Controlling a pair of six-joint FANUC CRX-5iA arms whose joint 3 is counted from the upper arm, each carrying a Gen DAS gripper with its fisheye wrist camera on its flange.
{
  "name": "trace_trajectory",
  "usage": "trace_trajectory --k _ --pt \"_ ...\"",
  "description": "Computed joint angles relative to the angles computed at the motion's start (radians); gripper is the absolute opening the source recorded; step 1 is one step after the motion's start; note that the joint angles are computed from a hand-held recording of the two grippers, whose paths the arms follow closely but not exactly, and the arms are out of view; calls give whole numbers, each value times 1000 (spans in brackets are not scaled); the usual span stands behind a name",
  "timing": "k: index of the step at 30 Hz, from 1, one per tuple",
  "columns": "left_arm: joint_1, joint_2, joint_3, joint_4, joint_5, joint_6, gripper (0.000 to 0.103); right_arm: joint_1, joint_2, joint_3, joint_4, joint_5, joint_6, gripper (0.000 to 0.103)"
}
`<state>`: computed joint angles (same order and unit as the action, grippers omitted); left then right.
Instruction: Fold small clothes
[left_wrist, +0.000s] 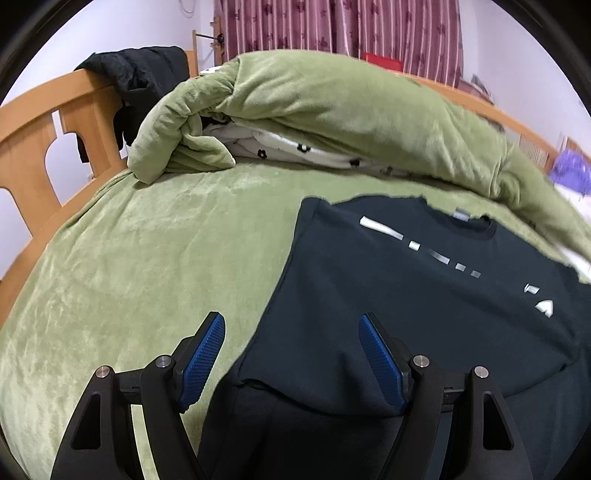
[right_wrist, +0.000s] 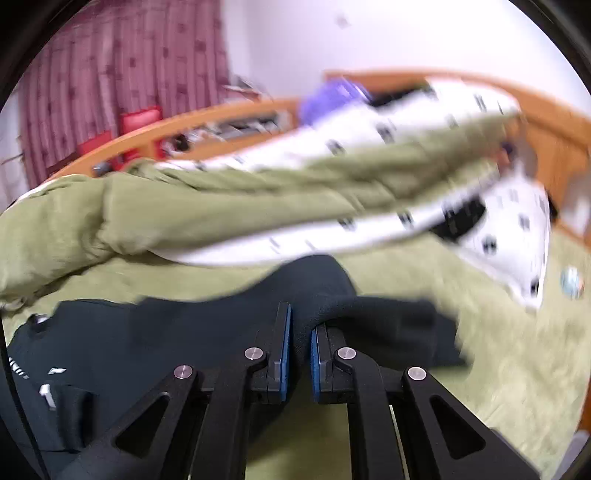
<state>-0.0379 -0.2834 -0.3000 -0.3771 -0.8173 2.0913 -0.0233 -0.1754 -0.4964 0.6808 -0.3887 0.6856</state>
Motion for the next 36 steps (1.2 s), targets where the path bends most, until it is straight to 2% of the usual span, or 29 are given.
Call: trace_trajectory --k 3,9,13,17,21,22,23,24,26,28,32,36 --pt "38 -44 -24 53 30 -29 73 115 -58 -2 91 -24 -60 9" --pt "129 -96 -72 195 67 -134 73 388 -104 16 122 -70 -74 9" --pt "189 -113 -118 330 72 -240 73 583 -57 4 158 -99 -133 9" --pt "217 -146 -148 373 82 -294 73 696 38 5 152 -134 -163 9" --pt "261 -178 -182 443 90 -355 73 747 122 -13 217 -167 -232 10" --pt "268 -183 -188 455 91 -366 73 761 136 -19 233 -180 -240 14" --pt "271 -185 -191 460 92 -371 73 771 144 -18 225 -191 -227 27" --pt "271 -184 -191 460 91 -369 73 787 149 -12 192 -204 -189 46" --pt "276 -184 -191 470 87 -387 73 794 131 -37 186 -204 -167 60" --pt "269 -184 -188 461 85 -384 73 804 99 -61 175 -216 -143 60" --pt "244 -188 -177 428 87 -359 73 792 -13 -97 72 -216 -43 62" --pt "219 -183 -169 397 86 -330 73 722 -130 -157 94 -206 -97 69"
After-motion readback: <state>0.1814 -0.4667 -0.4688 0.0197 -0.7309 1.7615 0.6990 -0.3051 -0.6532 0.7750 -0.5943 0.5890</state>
